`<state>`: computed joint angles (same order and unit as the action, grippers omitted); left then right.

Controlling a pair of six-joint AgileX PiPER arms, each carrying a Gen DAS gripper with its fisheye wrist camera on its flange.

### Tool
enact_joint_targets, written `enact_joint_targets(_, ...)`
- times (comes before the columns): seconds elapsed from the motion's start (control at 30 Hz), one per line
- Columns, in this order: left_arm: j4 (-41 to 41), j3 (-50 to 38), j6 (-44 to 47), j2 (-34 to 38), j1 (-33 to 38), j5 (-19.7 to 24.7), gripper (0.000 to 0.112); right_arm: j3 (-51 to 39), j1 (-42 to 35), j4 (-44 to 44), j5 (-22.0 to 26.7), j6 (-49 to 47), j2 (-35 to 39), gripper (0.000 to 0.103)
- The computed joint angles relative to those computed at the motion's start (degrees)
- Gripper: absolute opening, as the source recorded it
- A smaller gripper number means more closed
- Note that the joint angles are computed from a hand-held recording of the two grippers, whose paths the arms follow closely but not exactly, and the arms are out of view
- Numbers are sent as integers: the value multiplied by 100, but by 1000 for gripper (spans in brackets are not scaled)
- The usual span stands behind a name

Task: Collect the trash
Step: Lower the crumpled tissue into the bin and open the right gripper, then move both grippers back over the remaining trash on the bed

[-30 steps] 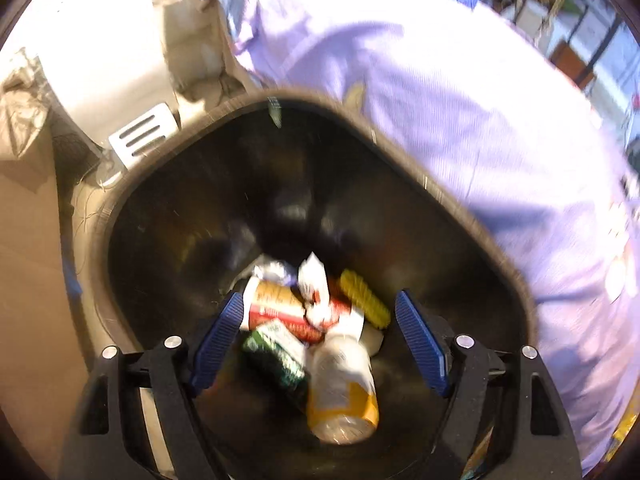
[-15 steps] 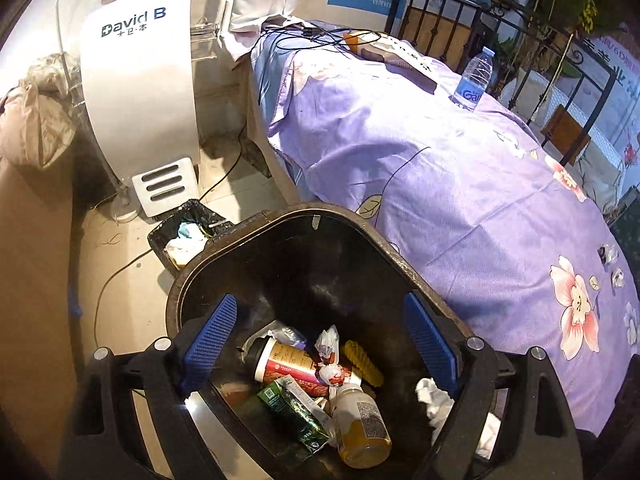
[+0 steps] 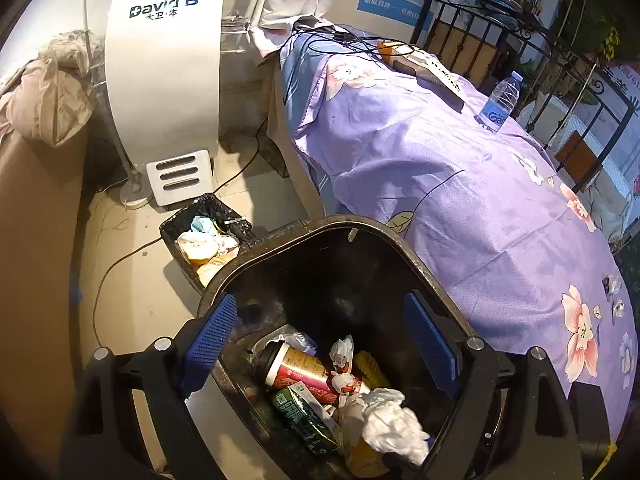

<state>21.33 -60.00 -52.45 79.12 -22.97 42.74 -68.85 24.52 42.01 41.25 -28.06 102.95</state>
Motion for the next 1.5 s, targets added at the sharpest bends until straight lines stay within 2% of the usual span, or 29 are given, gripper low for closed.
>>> enact_joint_targets(0.03,13,5,2,-9,-9,-9,84,-26,3,55,32,-10,45,41)
enact_joint_targets(0.1,88,7,-35,-12,-52,3,84,92,-51,304,39,-197,-36,62)
enact_joint_targets(0.17,62,9,-5,-7,-59,-12,84,247,-40,420,-55,-366,-200,68)
enact_joint_targets(0.27,-7,-7,71,12,-52,-34,84,358,-8,285,-182,-307,-383,70)
enact_joint_targets(0.6,63,-362,104,206,-322,55,84,941,-554,709,-308,-687,-1181,73)
enact_joint_targets(0.9,47,-1200,340,827,-955,166,84,1415,-1607,851,-72,-774,-2171,78)
enact_joint_targets(1.1,-66,-2014,820,1410,-1499,276,84,1478,-2680,789,455,-777,-2761,78)
enact_joint_targets(1.23,-436,-2719,1486,1892,-1862,330,85,1311,-3707,758,1109,-989,-3031,81)
enact_joint_targets(1.3,-524,-3191,1785,2200,-2075,418,85,1123,-4250,744,1472,-1104,-3015,87)
enact_joint_targets(1.4,-830,-4041,2361,2752,-2321,633,88,754,-5115,665,1971,-1333,-2883,87)
enact_joint_targets(1.5,-1197,-5204,2915,3493,-2504,1081,88,283,-5861,413,2260,-1526,-2550,87)
